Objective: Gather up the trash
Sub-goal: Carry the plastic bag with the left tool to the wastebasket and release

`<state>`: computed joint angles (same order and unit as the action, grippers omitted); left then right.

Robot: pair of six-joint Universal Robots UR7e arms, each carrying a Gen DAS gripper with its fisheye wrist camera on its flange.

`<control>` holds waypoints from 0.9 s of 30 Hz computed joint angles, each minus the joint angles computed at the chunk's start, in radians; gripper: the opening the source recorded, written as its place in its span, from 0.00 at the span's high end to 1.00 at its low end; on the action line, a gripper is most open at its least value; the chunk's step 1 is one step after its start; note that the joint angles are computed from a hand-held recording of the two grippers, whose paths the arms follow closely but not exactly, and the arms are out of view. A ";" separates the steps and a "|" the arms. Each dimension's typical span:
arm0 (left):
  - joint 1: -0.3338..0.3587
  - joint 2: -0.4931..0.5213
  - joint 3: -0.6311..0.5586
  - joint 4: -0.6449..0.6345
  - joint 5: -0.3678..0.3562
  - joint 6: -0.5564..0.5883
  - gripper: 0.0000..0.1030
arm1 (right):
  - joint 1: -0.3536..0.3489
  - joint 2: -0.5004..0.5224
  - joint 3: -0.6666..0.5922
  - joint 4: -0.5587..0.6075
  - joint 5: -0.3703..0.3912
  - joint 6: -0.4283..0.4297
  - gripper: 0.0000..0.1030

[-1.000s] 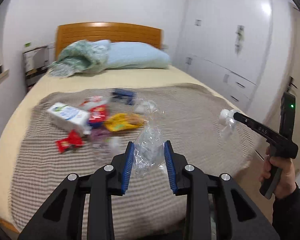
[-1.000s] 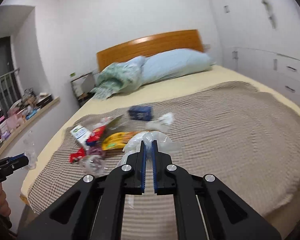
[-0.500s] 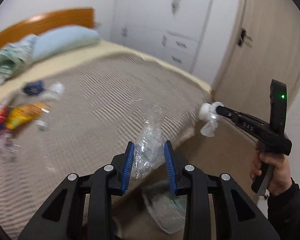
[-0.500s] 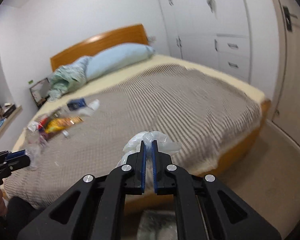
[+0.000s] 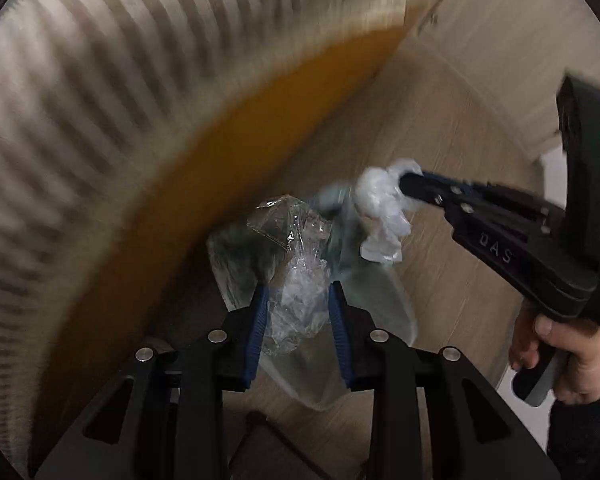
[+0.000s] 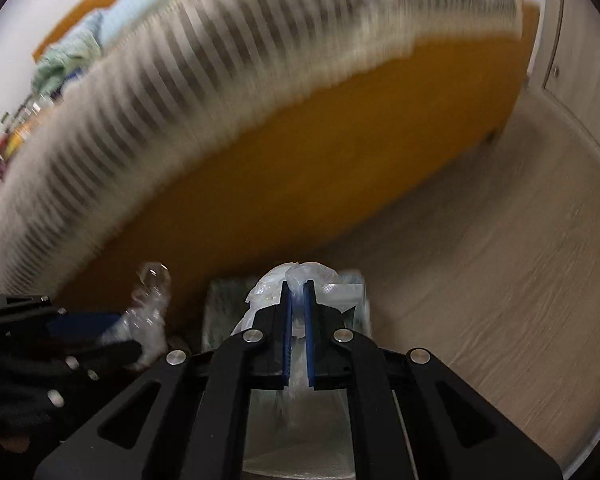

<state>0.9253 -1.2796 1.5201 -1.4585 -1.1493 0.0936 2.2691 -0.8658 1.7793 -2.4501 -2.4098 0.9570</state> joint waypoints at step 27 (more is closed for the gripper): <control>-0.004 -0.030 0.102 -0.043 0.143 0.053 0.35 | 0.015 -0.042 0.087 0.106 0.014 0.263 0.52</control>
<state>0.9209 -1.3096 1.6225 -1.5012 -1.0059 0.1467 2.2837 -0.9081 1.8662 -2.3439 -2.3962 1.2202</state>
